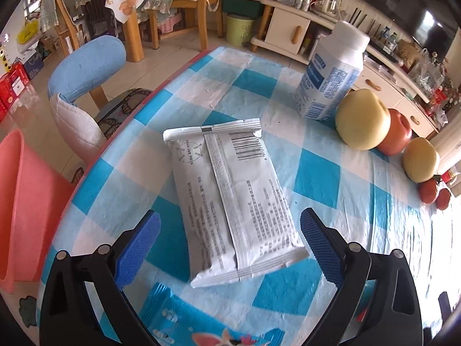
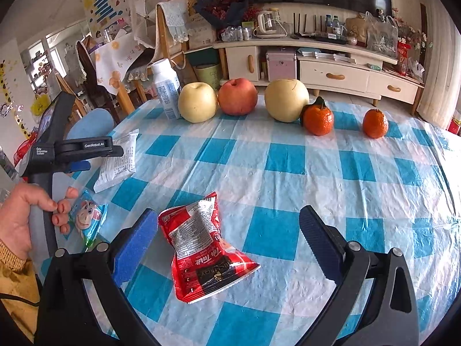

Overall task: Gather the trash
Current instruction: 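Grasp the white packet with the left tool while the right tool grasps the red snack bag, then carry both items to the pink bucket and open both tools to drop them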

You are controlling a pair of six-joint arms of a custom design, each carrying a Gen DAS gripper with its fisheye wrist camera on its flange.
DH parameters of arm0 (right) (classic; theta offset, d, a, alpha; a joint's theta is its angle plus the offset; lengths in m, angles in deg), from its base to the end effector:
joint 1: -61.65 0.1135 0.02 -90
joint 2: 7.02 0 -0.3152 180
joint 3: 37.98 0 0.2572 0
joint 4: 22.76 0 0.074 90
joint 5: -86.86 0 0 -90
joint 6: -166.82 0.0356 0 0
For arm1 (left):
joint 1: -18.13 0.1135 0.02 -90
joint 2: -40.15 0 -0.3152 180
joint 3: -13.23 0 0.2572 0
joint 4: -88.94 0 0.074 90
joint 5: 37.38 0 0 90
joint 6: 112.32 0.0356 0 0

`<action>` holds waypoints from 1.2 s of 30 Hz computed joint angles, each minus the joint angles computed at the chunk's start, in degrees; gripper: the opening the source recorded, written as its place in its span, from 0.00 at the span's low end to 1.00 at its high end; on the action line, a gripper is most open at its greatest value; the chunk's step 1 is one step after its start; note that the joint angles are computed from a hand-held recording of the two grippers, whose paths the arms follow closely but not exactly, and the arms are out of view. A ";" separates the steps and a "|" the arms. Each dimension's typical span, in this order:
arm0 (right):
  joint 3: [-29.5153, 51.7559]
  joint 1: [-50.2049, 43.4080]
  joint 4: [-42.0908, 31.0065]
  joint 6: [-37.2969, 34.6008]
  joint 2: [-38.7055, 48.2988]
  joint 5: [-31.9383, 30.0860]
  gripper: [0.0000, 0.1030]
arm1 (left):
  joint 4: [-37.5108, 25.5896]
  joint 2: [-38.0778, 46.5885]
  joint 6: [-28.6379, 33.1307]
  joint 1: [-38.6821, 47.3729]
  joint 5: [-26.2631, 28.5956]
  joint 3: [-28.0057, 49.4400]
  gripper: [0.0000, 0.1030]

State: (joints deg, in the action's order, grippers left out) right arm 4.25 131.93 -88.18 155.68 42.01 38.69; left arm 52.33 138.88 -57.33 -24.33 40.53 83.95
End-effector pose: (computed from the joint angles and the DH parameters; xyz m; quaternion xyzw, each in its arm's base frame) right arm 0.0559 0.0856 0.2253 0.1240 0.9162 0.0453 0.3784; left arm 0.2570 -0.2251 0.2060 0.0399 0.9696 -0.0566 0.2347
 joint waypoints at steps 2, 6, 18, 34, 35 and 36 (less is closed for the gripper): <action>-0.88 -2.20 2.45 -2.86 -0.17 -2.49 0.96 | -1.25 1.93 0.07 -0.09 -0.37 1.73 0.94; -2.52 -6.41 6.82 -7.72 -1.32 -7.21 0.96 | -2.87 4.96 -0.07 -0.66 -1.33 3.89 0.94; -5.51 -12.42 18.69 -16.87 3.08 -16.42 0.96 | -2.30 5.88 0.40 -2.40 -3.05 3.85 0.83; -5.46 -11.92 23.84 -19.93 13.55 -16.14 0.70 | 2.54 0.29 4.79 -1.67 -0.22 -1.80 0.77; -5.44 -11.72 23.63 -19.80 13.37 -15.93 0.63 | 2.67 -0.47 4.95 -1.61 -0.10 -2.28 0.77; -5.36 -11.50 23.26 -19.66 13.24 -15.58 0.60 | 2.69 -1.17 5.12 -1.61 -0.13 -2.65 0.77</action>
